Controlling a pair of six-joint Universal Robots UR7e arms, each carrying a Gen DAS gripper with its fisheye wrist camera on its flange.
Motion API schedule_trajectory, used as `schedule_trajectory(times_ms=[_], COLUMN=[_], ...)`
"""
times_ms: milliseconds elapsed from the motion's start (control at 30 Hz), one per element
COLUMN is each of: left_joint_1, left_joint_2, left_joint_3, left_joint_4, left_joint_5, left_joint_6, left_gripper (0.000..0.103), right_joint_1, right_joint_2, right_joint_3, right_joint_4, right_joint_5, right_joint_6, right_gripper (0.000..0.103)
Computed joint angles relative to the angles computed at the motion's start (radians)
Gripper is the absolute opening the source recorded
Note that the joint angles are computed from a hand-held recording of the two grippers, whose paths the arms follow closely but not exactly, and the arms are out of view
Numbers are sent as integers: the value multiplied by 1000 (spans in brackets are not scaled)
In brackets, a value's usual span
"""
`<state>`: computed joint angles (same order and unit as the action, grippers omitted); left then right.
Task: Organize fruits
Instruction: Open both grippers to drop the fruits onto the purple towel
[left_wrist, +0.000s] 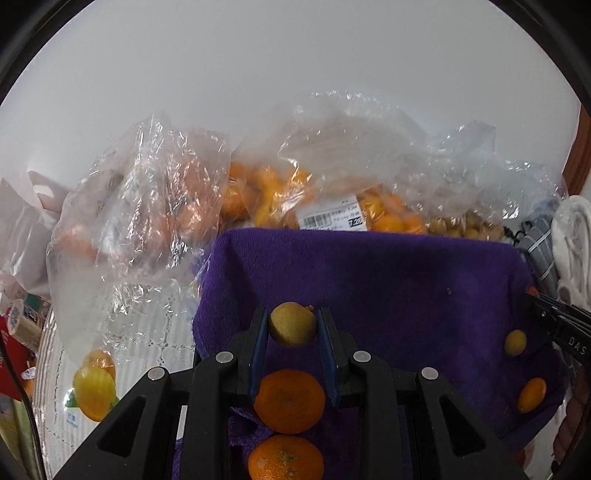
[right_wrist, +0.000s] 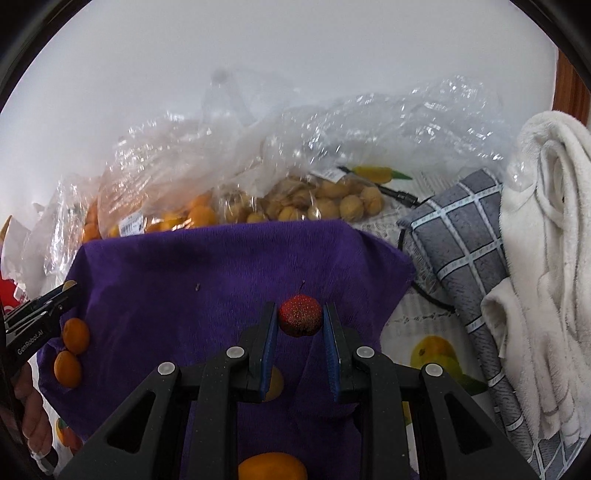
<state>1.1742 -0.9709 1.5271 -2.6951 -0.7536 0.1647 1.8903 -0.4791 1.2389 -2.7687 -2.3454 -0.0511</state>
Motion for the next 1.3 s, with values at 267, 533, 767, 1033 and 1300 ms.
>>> schedule_trajectory(times_ms=[267,533,767,1033,1300], left_joint_1=[5,23,23,21,-13], left_joint_2=[6,35,36,33,1], left_joint_3=[-14,-50,-53,-71,-28], left_joint_4=[78,158,165,186,80], left_joint_5=[11,19,22,-14,-17], left_joint_6=[-35,-70,-57,-37,27], left_gripper=[26,26,26,48,49], right_joint_1=[1,5,6,28,71], right_joint_2=[24,39,40,36,10], right_joint_3=[-24,-35,-35,-24,19], right_joint_4=[70,80,81,23,-53], right_joint_5=[-23,-28,-41,-60,-103], right_joint_6=[19,16,7,-42,-80], right_gripper=[24,24,37,50,50])
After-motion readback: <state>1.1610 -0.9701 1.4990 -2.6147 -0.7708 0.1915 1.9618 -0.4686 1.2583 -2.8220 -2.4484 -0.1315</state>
